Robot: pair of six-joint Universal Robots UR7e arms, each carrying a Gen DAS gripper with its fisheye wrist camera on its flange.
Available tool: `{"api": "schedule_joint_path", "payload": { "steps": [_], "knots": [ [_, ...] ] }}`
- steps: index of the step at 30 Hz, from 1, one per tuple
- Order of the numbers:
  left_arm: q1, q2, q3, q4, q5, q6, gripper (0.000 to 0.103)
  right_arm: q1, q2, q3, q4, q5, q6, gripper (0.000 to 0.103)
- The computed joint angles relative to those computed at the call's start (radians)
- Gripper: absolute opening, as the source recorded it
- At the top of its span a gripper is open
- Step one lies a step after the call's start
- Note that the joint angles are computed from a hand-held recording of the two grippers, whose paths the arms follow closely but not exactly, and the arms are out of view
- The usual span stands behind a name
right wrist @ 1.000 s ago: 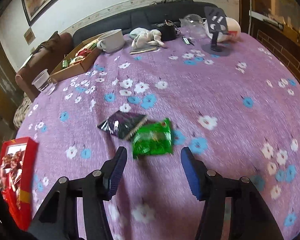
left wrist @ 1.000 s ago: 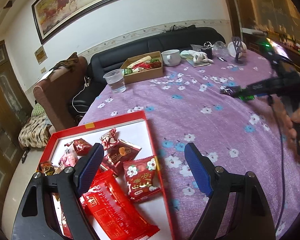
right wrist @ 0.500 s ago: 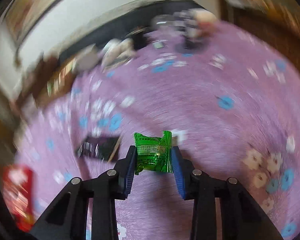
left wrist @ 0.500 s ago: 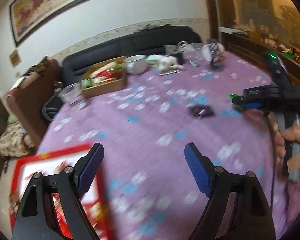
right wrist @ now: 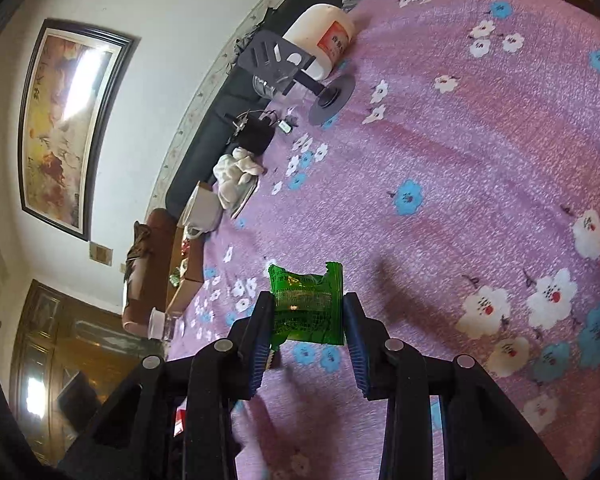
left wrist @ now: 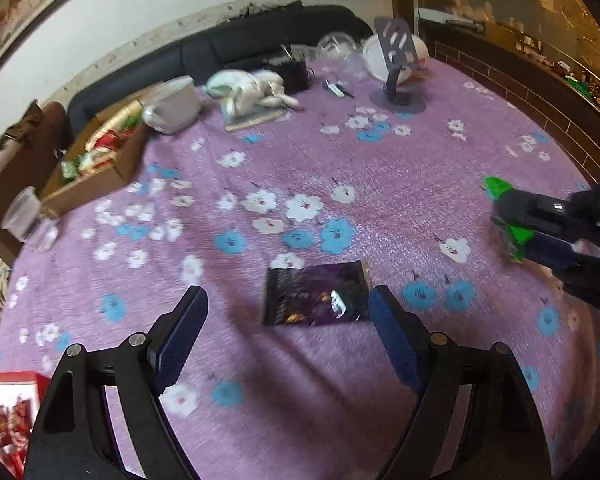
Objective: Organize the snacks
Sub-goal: 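Grasp the green packet with the right gripper while the left grasps the dark purple packet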
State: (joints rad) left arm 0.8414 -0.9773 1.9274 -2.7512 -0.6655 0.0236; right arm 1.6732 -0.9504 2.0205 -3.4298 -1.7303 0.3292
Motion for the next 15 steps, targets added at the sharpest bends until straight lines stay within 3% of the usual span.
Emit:
{"api": "schedule_joint_path", "payload": {
  "steps": [3, 5, 7, 8, 11, 13, 15],
  "knots": [
    [0.020, 0.041, -0.027, -0.023, -0.005, 0.006, 0.083, 0.003, 0.005, -0.005, -0.002, 0.000, -0.001, 0.036],
    [0.025, 0.054, -0.021, -0.092, -0.039, 0.050, 0.077, 0.006, 0.009, -0.009, 0.001, 0.000, -0.005, 0.036],
    [0.030, 0.051, -0.022, -0.100, -0.076, 0.066, 0.054, 0.009, 0.016, -0.020, 0.007, -0.003, -0.006, 0.036],
    [0.032, 0.047, -0.023, -0.098, -0.095, 0.068, 0.048, 0.011, 0.020, -0.024, 0.012, -0.005, -0.007, 0.036],
    [0.030, 0.039, -0.010, -0.109, -0.109, 0.095, 0.039, 0.015, 0.025, -0.030, 0.016, -0.012, -0.012, 0.036],
    [0.028, 0.026, 0.007, -0.117, -0.117, 0.103, 0.025, 0.016, 0.025, -0.030, 0.014, -0.017, -0.013, 0.036],
    [0.032, 0.009, 0.019, -0.122, -0.146, 0.105, 0.024, 0.017, 0.025, -0.028, 0.010, -0.023, -0.016, 0.036]
  ]
}}
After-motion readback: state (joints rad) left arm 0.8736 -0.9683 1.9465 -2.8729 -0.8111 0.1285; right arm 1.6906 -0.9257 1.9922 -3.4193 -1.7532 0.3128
